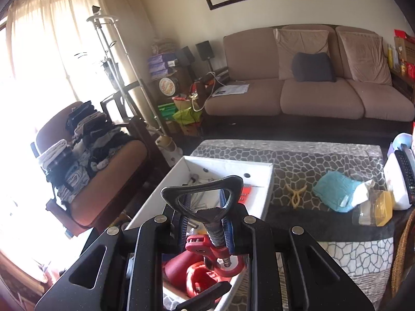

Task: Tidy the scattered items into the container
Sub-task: 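Lift the red corkscrew with the right gripper and carry it over the box, then lower the red corkscrew into the box and open the right gripper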

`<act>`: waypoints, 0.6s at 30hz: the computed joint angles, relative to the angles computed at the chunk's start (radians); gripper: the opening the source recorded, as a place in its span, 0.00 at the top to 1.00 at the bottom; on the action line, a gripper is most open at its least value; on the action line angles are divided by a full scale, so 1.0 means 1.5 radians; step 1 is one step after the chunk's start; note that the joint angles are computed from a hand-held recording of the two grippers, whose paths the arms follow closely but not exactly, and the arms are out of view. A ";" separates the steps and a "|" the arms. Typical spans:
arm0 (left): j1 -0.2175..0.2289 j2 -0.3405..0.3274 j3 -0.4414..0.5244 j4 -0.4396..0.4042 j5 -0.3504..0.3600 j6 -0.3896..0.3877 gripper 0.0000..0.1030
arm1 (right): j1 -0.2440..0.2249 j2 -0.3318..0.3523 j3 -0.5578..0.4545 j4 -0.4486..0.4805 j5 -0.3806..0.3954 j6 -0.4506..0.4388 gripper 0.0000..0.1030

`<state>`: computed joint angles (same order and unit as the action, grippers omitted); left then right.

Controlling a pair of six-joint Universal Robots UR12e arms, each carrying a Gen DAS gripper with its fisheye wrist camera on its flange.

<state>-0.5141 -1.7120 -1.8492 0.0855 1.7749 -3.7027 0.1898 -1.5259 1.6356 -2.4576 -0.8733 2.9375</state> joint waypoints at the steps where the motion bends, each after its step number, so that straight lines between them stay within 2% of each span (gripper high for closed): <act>1: 0.004 0.005 -0.006 -0.009 0.007 -0.008 0.08 | 0.009 0.007 -0.005 0.001 -0.005 0.006 0.78; 3: 0.017 0.016 -0.014 -0.040 0.008 -0.031 0.08 | 0.026 0.021 -0.015 0.005 -0.013 0.014 0.78; 6: 0.041 0.040 -0.034 -0.083 -0.020 -0.066 0.08 | 0.043 0.037 -0.021 0.006 -0.005 0.018 0.78; 10: 0.056 0.062 -0.047 -0.152 -0.016 -0.091 0.08 | 0.061 0.055 -0.019 -0.005 -0.020 0.031 0.78; 14: 0.061 0.075 -0.052 -0.215 -0.006 -0.115 0.08 | 0.077 0.074 -0.024 -0.003 -0.053 0.045 0.78; 18: 0.056 0.076 -0.042 -0.264 0.026 -0.110 0.08 | 0.082 0.085 -0.022 -0.013 -0.084 0.055 0.78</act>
<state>-0.4296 -1.5981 -1.9119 -0.3107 1.8142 -3.8673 0.3135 -1.3981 1.6028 -2.4765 -0.9993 3.0201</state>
